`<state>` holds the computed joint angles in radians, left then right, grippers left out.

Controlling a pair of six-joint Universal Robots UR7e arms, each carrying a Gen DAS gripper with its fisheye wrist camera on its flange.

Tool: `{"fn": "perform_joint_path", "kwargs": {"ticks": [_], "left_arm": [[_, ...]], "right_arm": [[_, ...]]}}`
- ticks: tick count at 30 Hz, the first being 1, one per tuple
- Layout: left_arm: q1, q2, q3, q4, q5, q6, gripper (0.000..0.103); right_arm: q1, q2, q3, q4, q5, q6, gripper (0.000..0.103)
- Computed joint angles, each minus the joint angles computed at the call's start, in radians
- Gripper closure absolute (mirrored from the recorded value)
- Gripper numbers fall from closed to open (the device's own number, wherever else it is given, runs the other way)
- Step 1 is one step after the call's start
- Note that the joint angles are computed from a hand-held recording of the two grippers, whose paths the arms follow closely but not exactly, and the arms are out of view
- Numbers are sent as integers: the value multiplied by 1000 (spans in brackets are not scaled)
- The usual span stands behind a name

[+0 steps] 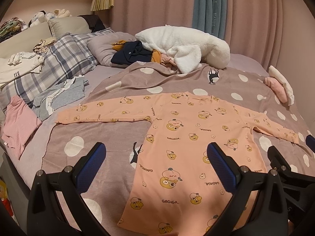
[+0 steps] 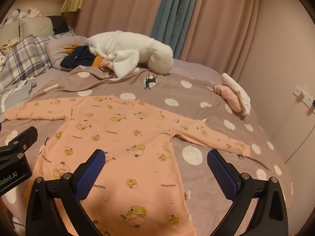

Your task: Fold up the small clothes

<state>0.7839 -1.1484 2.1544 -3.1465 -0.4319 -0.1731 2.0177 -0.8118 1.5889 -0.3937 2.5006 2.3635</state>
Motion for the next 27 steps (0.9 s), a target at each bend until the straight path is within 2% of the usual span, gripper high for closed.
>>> {"fn": "perform_joint_path", "kwargs": {"ticks": [27], "left_arm": [[5,-17,4,26,2,-8,0]], "right_arm": [[2,6,1,-7,-6,3,1]]}}
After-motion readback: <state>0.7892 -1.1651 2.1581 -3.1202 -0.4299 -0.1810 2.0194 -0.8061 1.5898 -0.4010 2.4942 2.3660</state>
